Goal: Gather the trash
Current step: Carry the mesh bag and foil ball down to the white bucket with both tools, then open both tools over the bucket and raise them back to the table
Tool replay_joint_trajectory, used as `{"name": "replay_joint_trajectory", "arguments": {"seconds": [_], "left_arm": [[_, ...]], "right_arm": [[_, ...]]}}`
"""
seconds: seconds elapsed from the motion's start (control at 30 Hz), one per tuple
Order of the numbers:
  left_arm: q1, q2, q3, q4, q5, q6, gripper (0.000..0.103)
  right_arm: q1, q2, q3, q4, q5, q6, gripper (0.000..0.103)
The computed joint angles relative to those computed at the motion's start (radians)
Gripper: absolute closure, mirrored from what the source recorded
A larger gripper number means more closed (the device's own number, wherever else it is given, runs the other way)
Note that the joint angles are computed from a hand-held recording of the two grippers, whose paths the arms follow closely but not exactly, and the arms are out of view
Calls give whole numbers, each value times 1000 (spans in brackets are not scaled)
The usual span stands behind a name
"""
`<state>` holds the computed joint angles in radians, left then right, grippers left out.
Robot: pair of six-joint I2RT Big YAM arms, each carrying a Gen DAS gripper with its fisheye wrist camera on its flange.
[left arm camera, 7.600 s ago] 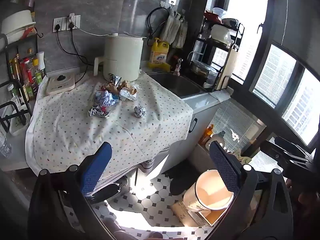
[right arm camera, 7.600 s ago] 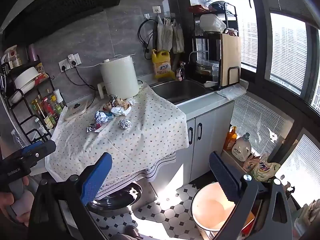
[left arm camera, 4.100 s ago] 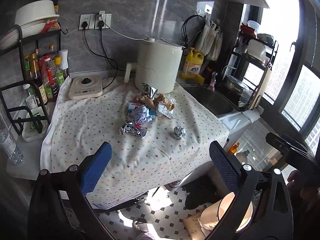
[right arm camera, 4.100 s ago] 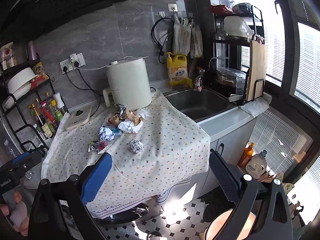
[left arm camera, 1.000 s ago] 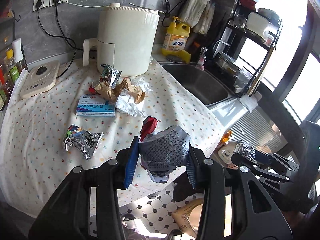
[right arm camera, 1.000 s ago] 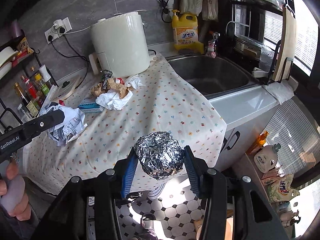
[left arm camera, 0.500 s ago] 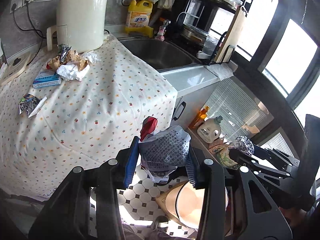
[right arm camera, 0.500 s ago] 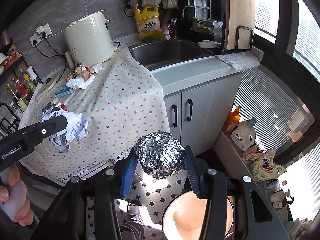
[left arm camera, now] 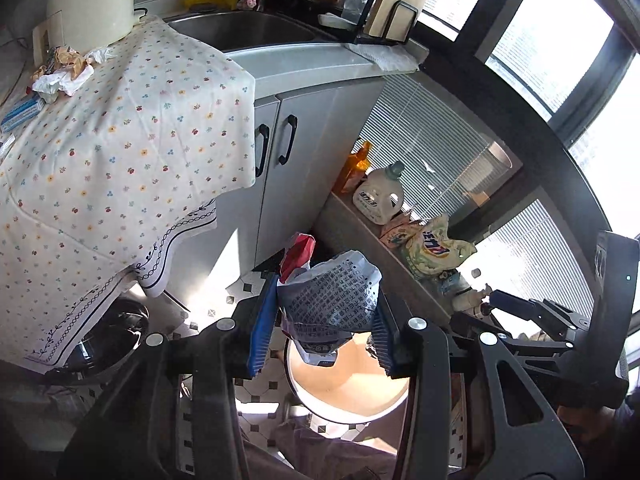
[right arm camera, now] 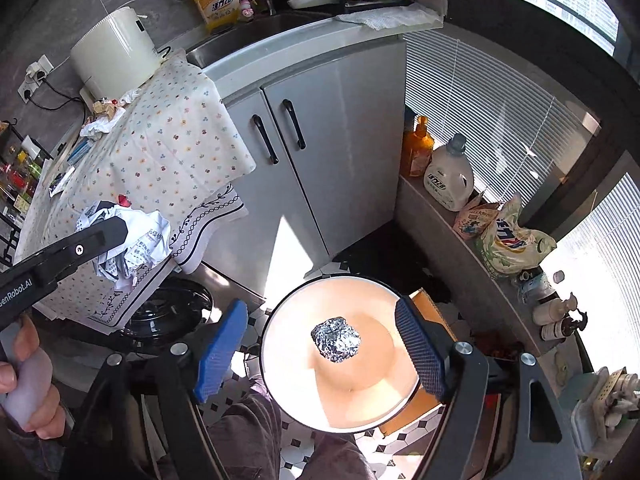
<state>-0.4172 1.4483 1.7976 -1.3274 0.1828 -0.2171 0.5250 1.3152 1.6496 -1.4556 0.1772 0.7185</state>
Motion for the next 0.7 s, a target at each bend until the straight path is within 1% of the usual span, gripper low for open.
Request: {"name": "replay_joint_trajectory", "arguments": {"seconds": [0.27, 0.43, 0.5, 0.53, 0.57, 0.6, 0.67, 0.7], "left_arm": [[-63, 34, -14, -16, 39, 16, 60], [-104, 74, -6, -41, 88, 13, 58], [-114, 86, -6, -44, 116, 7, 51], [-118, 92, -4, -48, 128, 4, 44], [-121, 93, -4, -46, 134, 3, 41], [-122, 92, -3, -45, 136, 4, 39], [-119, 90, 0, -40, 138, 2, 30], [-114, 88, 0, -35, 137, -2, 29]], "right_arm": [[-51, -90, -60, -31, 55, 61, 28], [-74, -135, -88, -67, 78, 98, 28], [-81, -148, -97, -78, 84, 107, 28], [-85, -152, -100, -82, 86, 111, 28], [-88, -156, -103, -84, 86, 114, 28], [-91, -157, -104, -84, 85, 115, 28], [-91, -156, -104, -83, 83, 113, 28], [-91, -153, -101, -78, 80, 108, 28]]}}
